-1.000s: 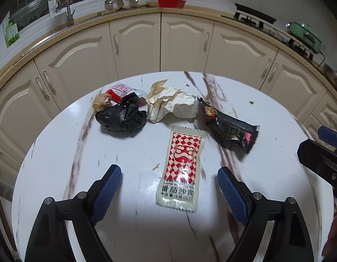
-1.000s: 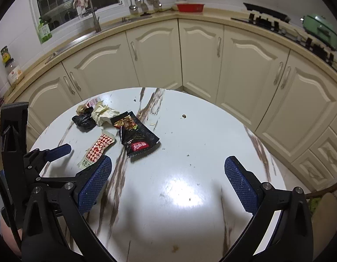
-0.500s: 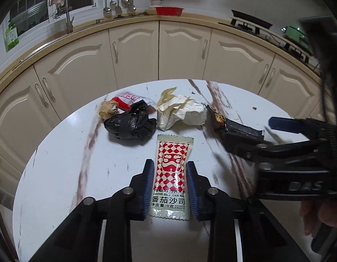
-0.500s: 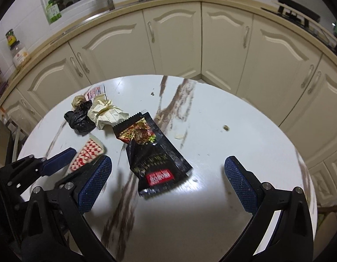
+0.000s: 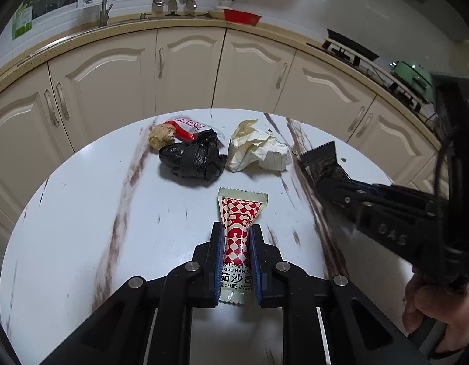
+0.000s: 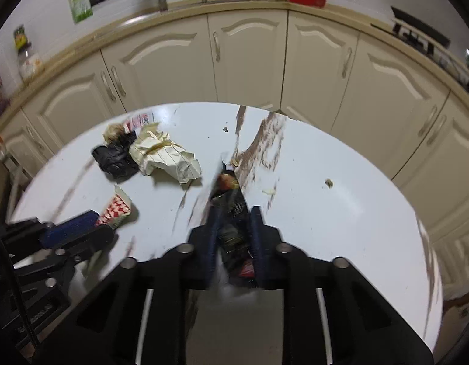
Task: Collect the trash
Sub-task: 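Grasp the red-and-white checkered sauce packet with the left gripper while the right gripper grasps the black snack packet, then carry the sauce packet and black snack packet over the blue bin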
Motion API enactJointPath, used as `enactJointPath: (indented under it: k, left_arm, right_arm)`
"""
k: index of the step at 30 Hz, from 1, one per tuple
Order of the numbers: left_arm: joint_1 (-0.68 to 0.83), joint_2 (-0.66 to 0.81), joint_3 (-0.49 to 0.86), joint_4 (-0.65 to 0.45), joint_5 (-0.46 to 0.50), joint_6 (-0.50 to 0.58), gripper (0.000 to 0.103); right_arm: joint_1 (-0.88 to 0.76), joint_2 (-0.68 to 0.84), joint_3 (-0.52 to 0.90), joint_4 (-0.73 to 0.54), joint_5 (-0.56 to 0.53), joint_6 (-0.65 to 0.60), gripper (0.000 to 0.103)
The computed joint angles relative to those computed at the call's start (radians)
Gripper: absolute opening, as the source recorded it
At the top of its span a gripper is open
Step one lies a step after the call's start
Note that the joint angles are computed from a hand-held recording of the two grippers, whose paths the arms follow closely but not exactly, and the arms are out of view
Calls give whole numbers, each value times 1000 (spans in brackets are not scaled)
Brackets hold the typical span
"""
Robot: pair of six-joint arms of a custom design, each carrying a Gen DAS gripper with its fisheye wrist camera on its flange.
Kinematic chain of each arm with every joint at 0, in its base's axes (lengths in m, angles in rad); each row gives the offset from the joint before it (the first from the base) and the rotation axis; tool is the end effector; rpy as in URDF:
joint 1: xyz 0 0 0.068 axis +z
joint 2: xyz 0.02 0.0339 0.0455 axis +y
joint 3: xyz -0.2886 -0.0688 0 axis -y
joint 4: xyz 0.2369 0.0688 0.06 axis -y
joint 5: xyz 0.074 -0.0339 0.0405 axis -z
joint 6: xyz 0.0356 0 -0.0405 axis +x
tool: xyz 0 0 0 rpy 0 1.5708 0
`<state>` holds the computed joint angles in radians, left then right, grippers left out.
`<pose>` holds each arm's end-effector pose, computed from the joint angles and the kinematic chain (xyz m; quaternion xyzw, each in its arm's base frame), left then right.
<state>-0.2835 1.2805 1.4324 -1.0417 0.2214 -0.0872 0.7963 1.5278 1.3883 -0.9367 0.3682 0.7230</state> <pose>0.2195 -0.0721 0.4007 0.1285 0.9287 -0.1635 0.3070 0.2200 0.2065 0.3339 0.0099 0.9542 0.0370 0.2967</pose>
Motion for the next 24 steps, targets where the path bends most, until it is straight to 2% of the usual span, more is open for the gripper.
enactJointPath:
  k: [1,5,11,17,20,24]
  left_arm:
    - [-1,-9,-1,-4,0,0,12]
    - [-7,-54,1,-30,5,-4,12]
    - [-78,-145,7,-89,-25,-48,12]
    - [-215,-223,53,-157,-108,-119,12]
    - [-366,-247,102,-199,-216,-194,12]
    - [-607,-250,174,-255,-397,-309,12]
  right_arm:
    - [1,-38,-34,24,-22,24,11]
    - [23,-141,-126,50,-50,98,11]
    - [116,-291,-200,21,-14,235,11]
    - [297,-333,-129,-145,131,396,11]
    - [407,-327,-72,-253,216,497,11]
    - [610,-301,40,-472,354,723,11]
